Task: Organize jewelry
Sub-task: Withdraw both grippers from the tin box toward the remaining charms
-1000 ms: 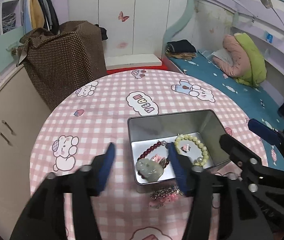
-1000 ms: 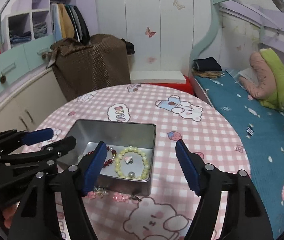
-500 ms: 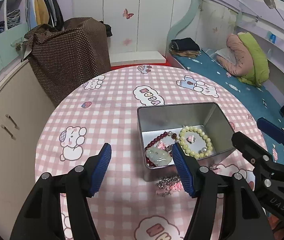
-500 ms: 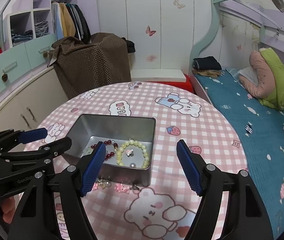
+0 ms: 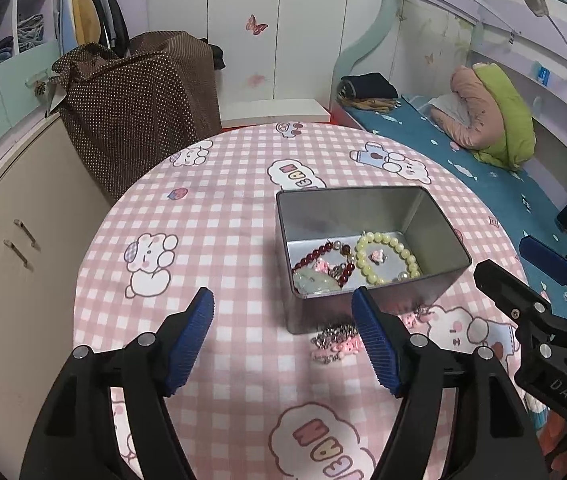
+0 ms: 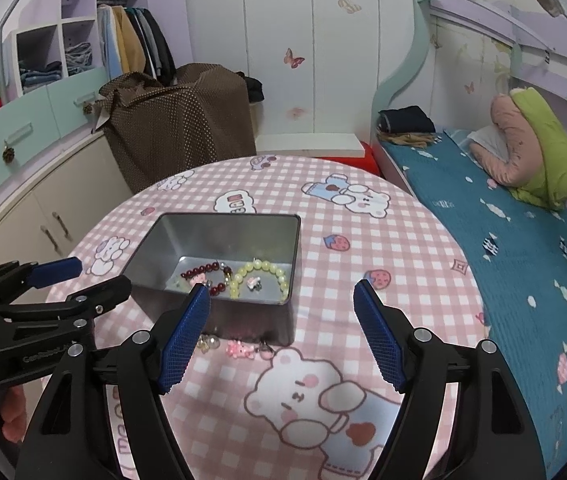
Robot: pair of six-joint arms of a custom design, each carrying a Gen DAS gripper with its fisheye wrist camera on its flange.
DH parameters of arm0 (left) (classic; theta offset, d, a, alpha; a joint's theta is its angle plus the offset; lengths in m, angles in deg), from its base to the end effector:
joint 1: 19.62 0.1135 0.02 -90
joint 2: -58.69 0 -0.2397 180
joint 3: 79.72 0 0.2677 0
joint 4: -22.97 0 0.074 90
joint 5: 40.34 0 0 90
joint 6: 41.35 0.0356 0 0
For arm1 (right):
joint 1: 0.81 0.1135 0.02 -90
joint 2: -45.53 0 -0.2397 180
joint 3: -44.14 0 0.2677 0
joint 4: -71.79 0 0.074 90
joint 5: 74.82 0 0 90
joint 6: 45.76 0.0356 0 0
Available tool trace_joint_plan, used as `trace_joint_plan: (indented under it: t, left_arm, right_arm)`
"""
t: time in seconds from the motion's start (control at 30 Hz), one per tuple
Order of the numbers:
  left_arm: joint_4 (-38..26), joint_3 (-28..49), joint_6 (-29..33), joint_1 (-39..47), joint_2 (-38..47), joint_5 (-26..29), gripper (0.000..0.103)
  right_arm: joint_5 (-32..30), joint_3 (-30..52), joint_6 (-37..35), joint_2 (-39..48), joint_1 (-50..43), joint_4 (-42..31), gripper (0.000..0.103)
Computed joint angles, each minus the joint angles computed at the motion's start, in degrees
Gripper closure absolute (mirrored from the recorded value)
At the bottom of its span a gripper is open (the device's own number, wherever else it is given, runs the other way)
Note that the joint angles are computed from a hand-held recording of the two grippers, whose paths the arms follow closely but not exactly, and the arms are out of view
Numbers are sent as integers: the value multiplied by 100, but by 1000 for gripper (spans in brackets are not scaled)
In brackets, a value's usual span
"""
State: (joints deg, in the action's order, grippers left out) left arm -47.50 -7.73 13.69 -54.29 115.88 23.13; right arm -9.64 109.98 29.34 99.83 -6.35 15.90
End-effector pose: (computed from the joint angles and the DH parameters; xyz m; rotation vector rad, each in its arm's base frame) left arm 0.1806 -0.1056 0.2959 -0.1806 2.3958 0.0412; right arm 0.2189 -0.0062 0.2874 -0.3945 2.2441 0.3219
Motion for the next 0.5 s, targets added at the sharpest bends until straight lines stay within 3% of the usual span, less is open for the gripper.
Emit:
trace_joint_plan:
  t: [0.23,0.33,0.5]
  left_arm:
    - [-202,-280,-348,-249,-170,-60,33]
    - [-209,-453,-474,-366,-217,-48,27]
    - [-208,-650,-640,-487,-229,3,26]
  right_arm:
    - [-72,-214,-83,-176,-148,-137,31]
    - [-57,-303,-109,-172,-141,-169,31]
    - [-70,-509,-179,-190,-211,-157,31]
